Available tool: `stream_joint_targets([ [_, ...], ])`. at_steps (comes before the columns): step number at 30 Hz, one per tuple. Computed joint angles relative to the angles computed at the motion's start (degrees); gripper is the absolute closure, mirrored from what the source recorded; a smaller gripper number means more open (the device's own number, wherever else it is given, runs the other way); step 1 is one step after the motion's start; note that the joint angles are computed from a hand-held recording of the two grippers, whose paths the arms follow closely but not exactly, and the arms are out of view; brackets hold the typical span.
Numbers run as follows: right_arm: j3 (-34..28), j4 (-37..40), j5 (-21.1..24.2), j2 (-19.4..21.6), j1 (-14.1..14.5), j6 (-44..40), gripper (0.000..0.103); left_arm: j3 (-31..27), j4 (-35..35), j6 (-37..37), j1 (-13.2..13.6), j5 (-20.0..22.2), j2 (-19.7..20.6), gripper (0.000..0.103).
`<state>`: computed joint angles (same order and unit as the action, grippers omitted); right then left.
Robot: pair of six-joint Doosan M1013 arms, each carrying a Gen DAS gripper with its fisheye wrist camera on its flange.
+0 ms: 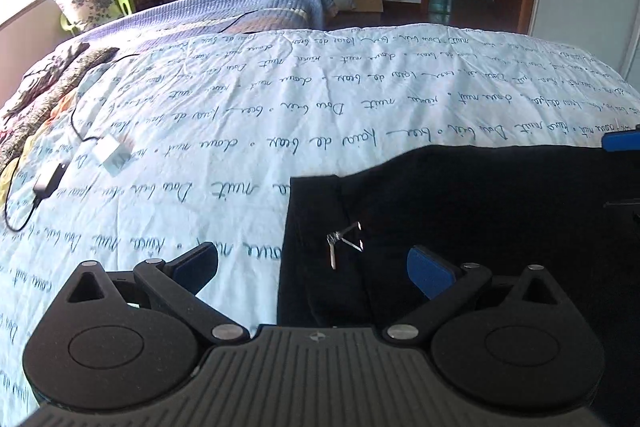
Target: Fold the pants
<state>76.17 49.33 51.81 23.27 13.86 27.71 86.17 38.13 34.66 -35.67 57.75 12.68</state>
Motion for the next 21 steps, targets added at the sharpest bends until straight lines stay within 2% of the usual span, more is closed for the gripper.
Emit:
stream_joint_targets([
  [6,-14.13,-3.89,11.50,10.07,1.65,5.40,0.003,0.19,-8.01,13.20,6.47,-10.21,1.80,0.001],
  [9,-20.37,-5.62,15.48,14.26,2.34,10.12,0.005,0.59,-8.22,16.53,8.19,-13.38,2.94,0.004],
  [12,-26.58,-8.01,21.38,18.10,2.91,12.55,0.018,1.13,-12.67,21.11,10.17,-18.04,3.49,0.004],
  [14,-30.10,-10.05,25.19,20.18,3.30,12.93,0.030,1.34,-18.91,27.66,11.42,-21.29,3.74,0.003],
  [16,-32.12,-10.82,27.42,21.28,3.44,12.47,0.035,1.21,-21.75,31.90,11.84,-22.29,4.22,0.004],
  [17,-32.79,-10.74,28.32,21.59,3.45,12.05,0.041,1.19,-23.89,34.51,12.09,-22.73,4.37,0.005],
  [20,-35.13,-11.01,31.76,22.67,3.57,10.68,0.057,1.48,-32.93,41.67,13.18,-24.01,4.28,0.015],
  [21,-35.19,-11.31,32.09,22.62,3.64,9.98,0.058,1.52,-35.82,43.67,13.54,-24.21,4.17,0.024],
])
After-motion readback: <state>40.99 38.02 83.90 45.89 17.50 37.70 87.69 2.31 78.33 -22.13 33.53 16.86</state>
